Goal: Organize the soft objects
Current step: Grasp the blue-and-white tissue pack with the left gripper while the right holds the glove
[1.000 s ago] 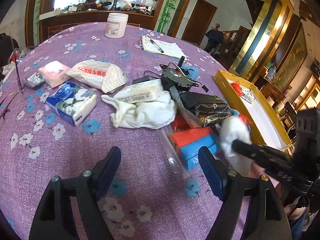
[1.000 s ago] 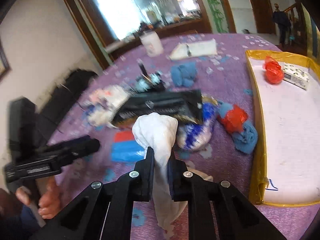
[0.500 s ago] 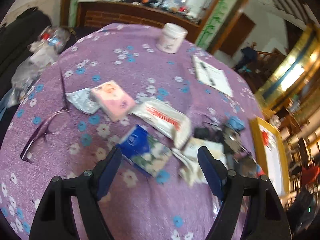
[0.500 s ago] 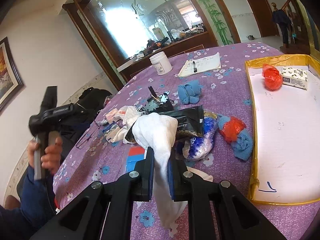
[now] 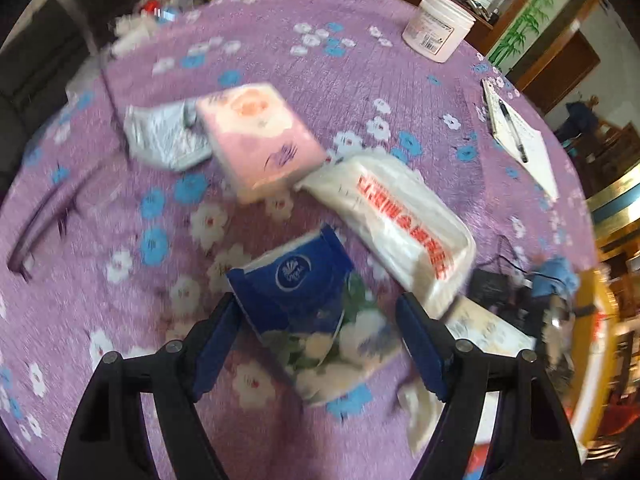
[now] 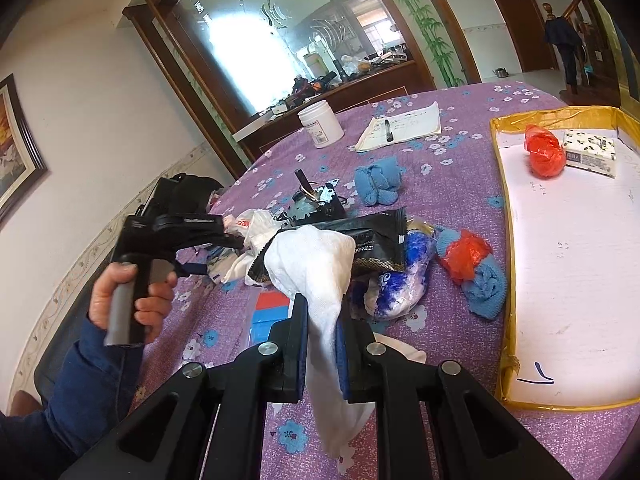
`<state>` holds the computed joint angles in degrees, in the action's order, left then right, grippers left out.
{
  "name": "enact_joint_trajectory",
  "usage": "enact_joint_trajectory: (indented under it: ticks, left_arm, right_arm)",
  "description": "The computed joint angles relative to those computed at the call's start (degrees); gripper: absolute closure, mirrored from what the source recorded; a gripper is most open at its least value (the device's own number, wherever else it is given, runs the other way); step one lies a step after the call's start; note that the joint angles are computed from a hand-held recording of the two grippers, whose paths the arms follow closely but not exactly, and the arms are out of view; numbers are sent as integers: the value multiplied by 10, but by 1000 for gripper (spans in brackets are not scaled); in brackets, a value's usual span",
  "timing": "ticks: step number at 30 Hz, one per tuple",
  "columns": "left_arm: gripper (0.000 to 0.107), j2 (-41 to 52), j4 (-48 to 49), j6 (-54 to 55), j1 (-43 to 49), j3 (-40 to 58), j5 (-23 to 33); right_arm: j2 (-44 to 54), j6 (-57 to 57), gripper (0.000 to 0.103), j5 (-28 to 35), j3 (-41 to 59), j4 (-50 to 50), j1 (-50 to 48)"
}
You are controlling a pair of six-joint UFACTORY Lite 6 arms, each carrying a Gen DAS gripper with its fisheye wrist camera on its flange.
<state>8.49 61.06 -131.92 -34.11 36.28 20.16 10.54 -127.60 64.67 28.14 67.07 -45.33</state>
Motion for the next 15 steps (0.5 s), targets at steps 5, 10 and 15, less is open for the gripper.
enact_joint_trajectory:
  ticks: [5, 10, 15]
  left_arm:
    - [53, -20, -2, -5, -32, -17, 30]
    - [53, -115, 20, -94, -166, -71, 100]
    - [53, -50, 53, -152, -328, 15, 214]
  right_arm:
    - [5, 1, 90, 2, 4, -3, 0]
    - [11, 0, 90, 6, 8, -6, 1]
    - [16, -1, 90, 7, 13, -6, -4]
